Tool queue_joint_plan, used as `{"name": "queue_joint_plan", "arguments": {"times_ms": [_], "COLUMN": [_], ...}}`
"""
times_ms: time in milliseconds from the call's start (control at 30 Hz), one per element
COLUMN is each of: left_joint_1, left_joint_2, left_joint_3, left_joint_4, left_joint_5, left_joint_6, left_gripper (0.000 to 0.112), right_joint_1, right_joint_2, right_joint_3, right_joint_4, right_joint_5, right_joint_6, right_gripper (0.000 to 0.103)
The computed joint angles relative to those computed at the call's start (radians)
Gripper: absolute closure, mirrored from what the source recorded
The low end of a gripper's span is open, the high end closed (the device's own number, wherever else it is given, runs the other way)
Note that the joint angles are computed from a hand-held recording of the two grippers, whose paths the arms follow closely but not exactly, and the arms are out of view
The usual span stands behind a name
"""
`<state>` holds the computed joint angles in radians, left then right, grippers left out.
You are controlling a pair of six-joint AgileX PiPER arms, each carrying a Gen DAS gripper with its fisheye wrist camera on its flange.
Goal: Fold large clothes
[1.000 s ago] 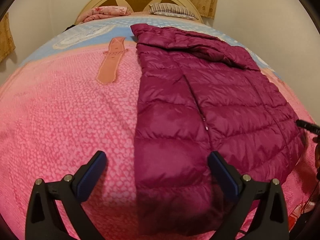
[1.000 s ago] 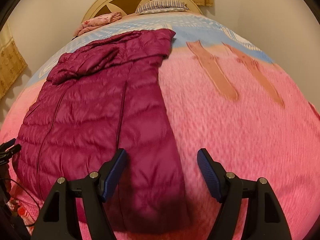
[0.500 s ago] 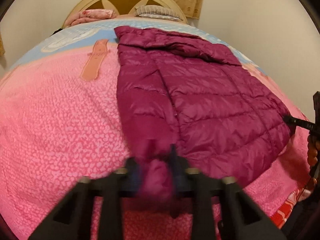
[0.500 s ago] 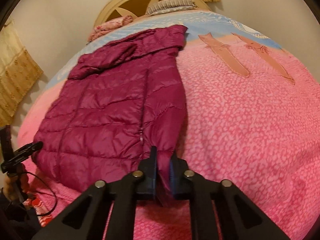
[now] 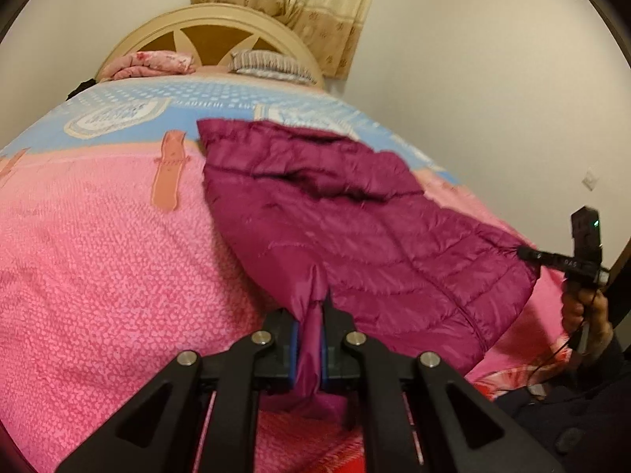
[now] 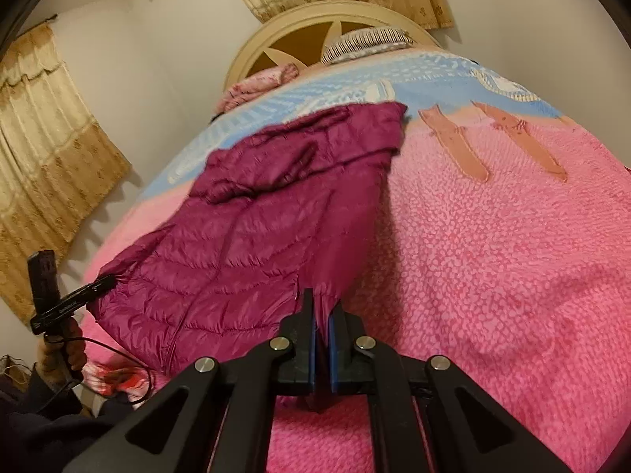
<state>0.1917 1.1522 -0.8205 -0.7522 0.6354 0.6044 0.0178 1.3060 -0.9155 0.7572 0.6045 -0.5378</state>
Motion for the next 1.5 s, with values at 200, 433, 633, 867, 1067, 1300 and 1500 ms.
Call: {"name": "queue_joint_plan", "arguments": {"times_ms": [200,433,633,867,1067,1300,1500], "left_joint_1": [0.110,0.205,0.171,0.132,0.111,0.061,-0.052], "left_joint_2": [-0.036,-0.072,0.070,0.381,0.508,0.439,0.477], "left_joint_3": [-0.072,-0.161,-0.264,-0.540,-0.662,-0.618,-0.662], "left_joint_4": [-0.138,-0.234,-0.254,-0.171,-0.068,0.055,0.353], "left_joint_5": [0.150,0.283,0.211,0.160,0.097,-0.131,-0.180], "left_joint_6": [0.094,0.141,0.189,0.126,0.029,-0.053,-0.299], "left_gripper": [0.104,0.104,0.104,0.104,0.089,0.009,0.009], "right_joint_1": [-0.062,-0.155,-0.151,-0.070,-0.046,-0.040,-0.010], "right_joint_2": [-0.100,-0.208,-0.145,0.134,0.367,0.596,0.825], "right_joint_3": [0.012,-0.032,-0.161,-0.413,-0.679,-0.939,-1.229], "right_joint_4": [0.065,0.152,0.179,0.113,-0.017,-0.134,-0.262], "right_joint_5": [0.088,0.187,0.154,0.037,0.039,0.090,0.179], "right_joint_6": [-0.049,-0.087,-0.093,0.013,0.172,0.322,0.465], "right_gripper": [0.100,0.100,0.100,0.100,0.100,0.100,0.100]}}
